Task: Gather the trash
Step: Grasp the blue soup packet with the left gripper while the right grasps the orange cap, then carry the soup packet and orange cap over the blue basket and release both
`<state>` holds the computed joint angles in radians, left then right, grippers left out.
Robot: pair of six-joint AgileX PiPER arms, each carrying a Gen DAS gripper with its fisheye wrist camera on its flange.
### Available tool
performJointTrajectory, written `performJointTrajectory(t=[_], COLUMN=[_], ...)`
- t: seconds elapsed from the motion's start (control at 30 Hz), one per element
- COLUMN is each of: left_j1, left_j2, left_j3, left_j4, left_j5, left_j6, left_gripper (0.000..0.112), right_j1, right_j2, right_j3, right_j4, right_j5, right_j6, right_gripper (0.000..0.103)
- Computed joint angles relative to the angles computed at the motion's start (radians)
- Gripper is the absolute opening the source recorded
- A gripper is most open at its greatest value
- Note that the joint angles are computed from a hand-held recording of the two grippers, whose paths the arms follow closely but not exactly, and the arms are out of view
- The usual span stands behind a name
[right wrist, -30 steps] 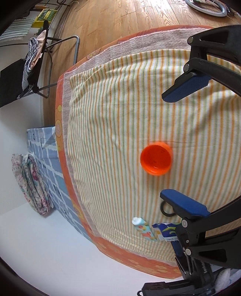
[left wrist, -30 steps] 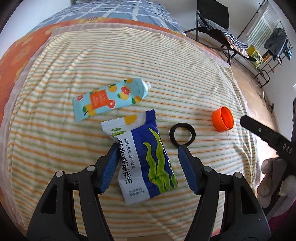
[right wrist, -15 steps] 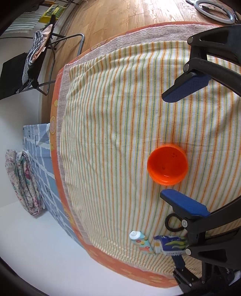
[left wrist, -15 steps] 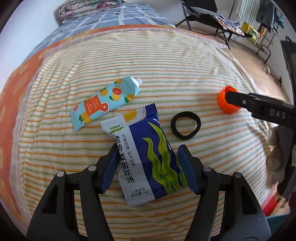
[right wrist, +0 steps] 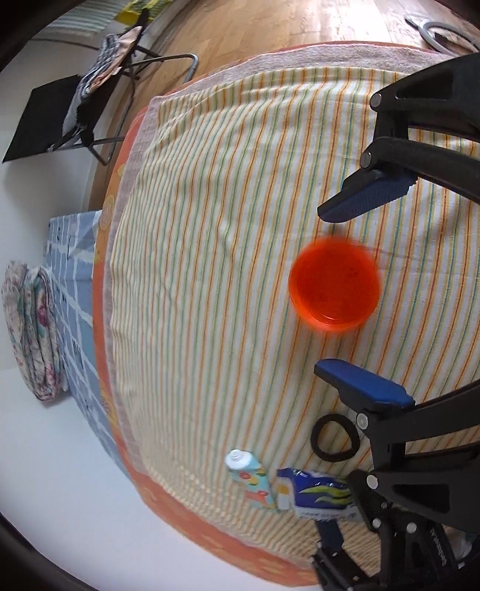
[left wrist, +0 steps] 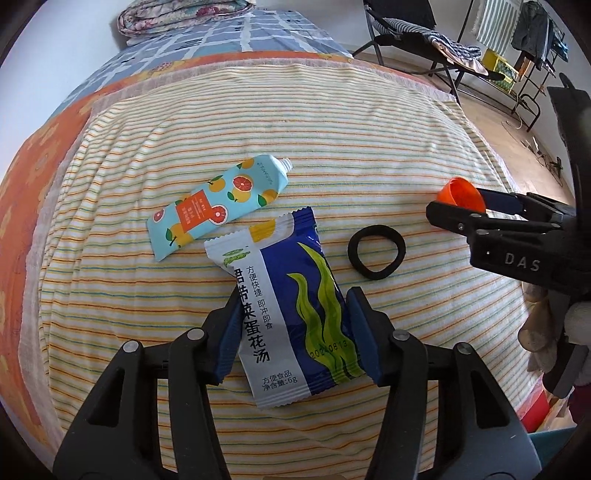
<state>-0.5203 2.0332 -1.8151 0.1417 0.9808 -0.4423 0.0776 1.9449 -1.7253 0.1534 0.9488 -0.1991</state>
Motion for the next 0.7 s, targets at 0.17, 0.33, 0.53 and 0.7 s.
performJointTrajectory(t=[0.17,0.33,0.53,0.7], left_j1=[0.002,0.006,-0.002,-0.004], left_j2=[-0.012,-0.049,-0.117,-0.194], left_j3=[0.017,0.043,0.092,0.151], left_j4=[0.002,-0.004,-0.013,-0.020], left_j5=[-0.011,-0.030,-0.044,-0.059], left_j6=[-0.005,-0.009,-0.003,-0.002], left_gripper=[0.055,0.055,0.055,0.055], right_j1=[0.005,-0.014,-0.020,-0.010], right_j2=[-0.002,-0.033,-0.111,-0.193], right_j3=[0.003,0.029,0.081,0.127], right_j4=[-0.021,0.010,0.029,0.037], right_j5=[0.003,0.000,0.000,0.004], right_j6=[0.002,-0.010,-0.037,-0.051], right_gripper=[0.048,0.048,0.048,0.048])
